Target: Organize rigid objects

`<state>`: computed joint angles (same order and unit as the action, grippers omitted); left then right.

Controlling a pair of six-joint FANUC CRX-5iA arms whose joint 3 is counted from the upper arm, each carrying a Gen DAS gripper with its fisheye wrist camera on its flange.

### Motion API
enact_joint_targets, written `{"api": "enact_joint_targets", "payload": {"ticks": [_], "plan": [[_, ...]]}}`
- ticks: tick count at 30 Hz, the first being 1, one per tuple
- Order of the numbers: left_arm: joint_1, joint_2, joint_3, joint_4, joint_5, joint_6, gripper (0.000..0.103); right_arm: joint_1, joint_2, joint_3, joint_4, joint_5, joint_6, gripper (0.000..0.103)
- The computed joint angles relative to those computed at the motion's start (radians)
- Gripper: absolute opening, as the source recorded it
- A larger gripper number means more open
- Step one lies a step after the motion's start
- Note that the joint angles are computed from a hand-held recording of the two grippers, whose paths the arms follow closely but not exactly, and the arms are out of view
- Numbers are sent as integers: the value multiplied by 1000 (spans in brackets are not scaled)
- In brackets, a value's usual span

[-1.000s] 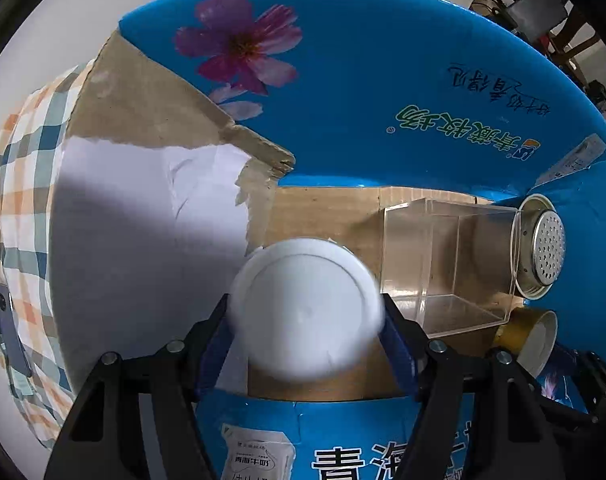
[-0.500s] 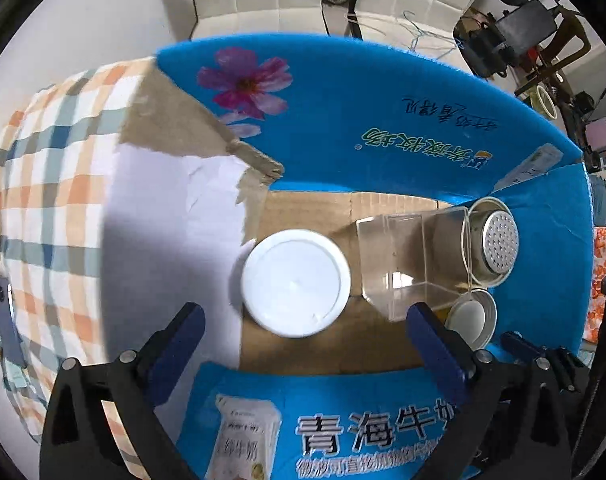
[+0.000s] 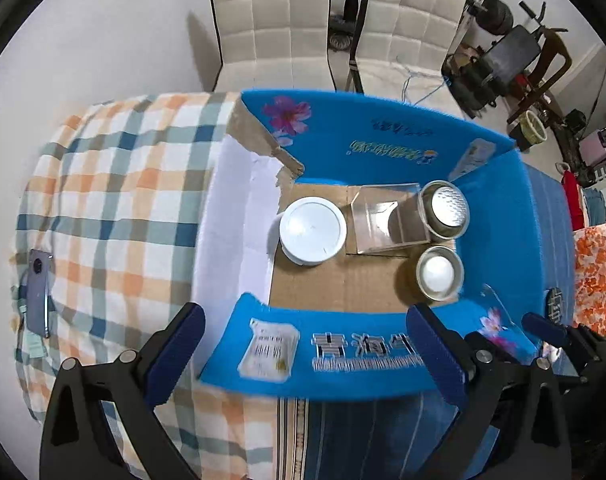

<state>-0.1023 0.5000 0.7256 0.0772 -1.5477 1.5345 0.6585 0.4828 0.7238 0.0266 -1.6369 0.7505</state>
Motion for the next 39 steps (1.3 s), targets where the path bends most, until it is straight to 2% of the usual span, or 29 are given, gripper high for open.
{"api": "enact_joint_targets", "payload": {"ticks": [5, 17, 23, 26, 29, 31, 35, 39], "plan": [[-7, -71, -40, 11, -4, 3, 103, 35, -87, -44, 35, 16, -41, 87], [-32, -204, -88, 12, 20, 6, 103, 113, -170, 3, 135, -56, -47, 87], [-50, -239, -92, 0, 22, 14, 103, 127, -222, -27, 136, -38, -56, 87], [-65, -249, -101, 18, 34, 19, 103, 117, -270, -82, 128, -18, -79, 87], [-90, -245, -107, 51, 55, 16, 103, 91, -351, -192, 129, 2, -127, 87], [-131, -222, -88, 50, 56, 9, 103, 75, -414, -285, 140, 23, -159, 87], [-228, -167, -83, 84, 69, -12, 103, 17, -555, -486, 140, 4, -254, 87], [-318, -87, -108, 154, 73, -10, 103, -66, -687, -682, 86, -22, -336, 87]]}}
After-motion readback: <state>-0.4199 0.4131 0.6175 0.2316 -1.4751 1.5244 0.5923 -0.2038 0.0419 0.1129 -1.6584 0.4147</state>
